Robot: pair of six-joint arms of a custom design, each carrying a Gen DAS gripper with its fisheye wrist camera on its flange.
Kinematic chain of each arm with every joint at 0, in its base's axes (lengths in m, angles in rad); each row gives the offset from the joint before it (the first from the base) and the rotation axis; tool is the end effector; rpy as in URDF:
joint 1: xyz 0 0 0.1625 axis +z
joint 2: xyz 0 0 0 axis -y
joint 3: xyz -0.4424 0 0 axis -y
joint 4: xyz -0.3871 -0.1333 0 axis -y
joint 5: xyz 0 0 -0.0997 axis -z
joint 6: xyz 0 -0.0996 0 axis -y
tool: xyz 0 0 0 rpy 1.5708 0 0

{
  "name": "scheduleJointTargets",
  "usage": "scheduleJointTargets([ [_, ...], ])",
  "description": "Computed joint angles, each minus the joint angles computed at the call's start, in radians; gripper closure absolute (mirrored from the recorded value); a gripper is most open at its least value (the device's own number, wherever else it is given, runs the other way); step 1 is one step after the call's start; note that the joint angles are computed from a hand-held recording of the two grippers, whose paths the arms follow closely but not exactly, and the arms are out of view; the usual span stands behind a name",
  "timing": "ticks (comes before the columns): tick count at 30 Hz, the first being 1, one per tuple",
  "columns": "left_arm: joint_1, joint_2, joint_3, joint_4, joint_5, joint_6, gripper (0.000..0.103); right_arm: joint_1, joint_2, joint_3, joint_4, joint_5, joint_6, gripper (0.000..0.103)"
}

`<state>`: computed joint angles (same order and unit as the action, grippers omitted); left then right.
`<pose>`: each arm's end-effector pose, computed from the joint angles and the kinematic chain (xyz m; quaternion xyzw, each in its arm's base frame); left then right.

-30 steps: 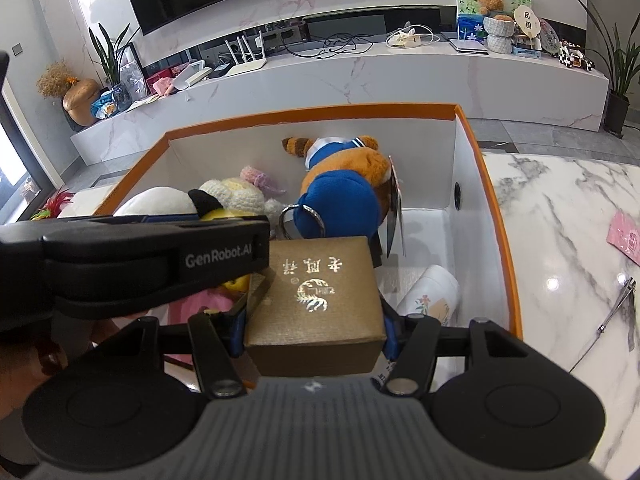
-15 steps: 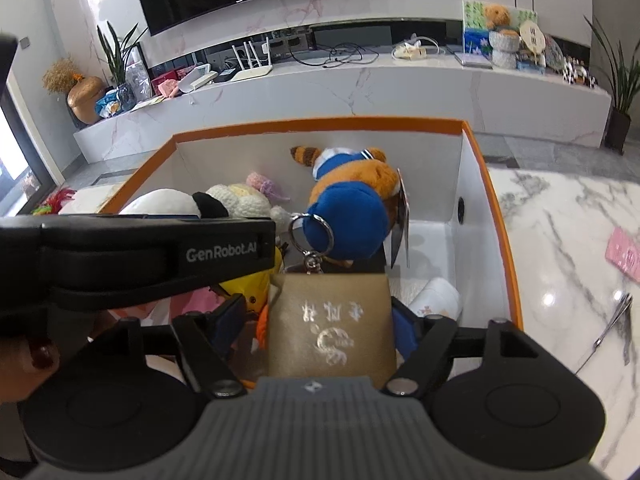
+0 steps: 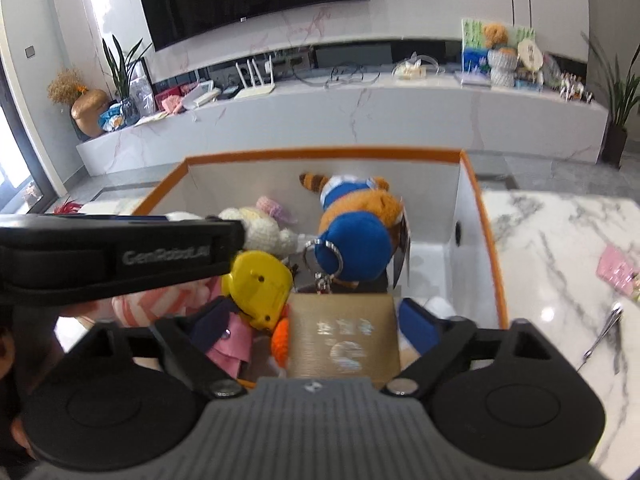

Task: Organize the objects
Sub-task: 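Open both grippers and withdraw them from the orange box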

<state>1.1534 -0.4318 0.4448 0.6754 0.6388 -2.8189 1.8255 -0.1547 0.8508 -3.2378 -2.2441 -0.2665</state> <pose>-0.1178 -0.7916 0.2279 0.1133 0.8225 -0.4003 0.3878 0.2842 -0.8092 0.0208 0.0662 -0.8463 0.4387 0.2948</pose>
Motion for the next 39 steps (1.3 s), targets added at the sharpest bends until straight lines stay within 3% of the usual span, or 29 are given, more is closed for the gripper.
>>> scheduleJointTargets([
  [3,-0.008,-0.06,0.101,-0.089,-0.035,0.022,0.032,0.009,-0.008,0.019,-0.027,0.0,-0.009,0.009],
  [8,-0.014,-0.137,0.209,-0.137,-0.054,-0.016,0.032,0.031,-0.003,0.028,-0.061,-0.073,-0.024,0.009],
  [14,-0.033,-0.237,0.405,-0.237,-0.114,-0.014,0.031,0.054,-0.02,0.097,-0.127,-0.108,-0.026,0.008],
  [19,-0.054,-0.259,0.459,-0.222,-0.177,-0.029,0.031,0.075,-0.025,0.121,-0.157,-0.129,-0.037,0.006],
  [23,-0.079,-0.303,0.56,-0.307,-0.245,-0.01,0.027,0.091,-0.021,0.127,-0.18,-0.165,-0.059,0.006],
  [31,-0.087,-0.336,0.629,-0.166,-0.202,-0.254,0.027,0.112,-0.02,0.157,-0.246,-0.222,-0.095,0.006],
  [39,-0.091,-0.324,0.623,-0.158,-0.179,-0.26,0.027,0.114,-0.011,0.165,-0.272,-0.269,-0.061,0.005],
])
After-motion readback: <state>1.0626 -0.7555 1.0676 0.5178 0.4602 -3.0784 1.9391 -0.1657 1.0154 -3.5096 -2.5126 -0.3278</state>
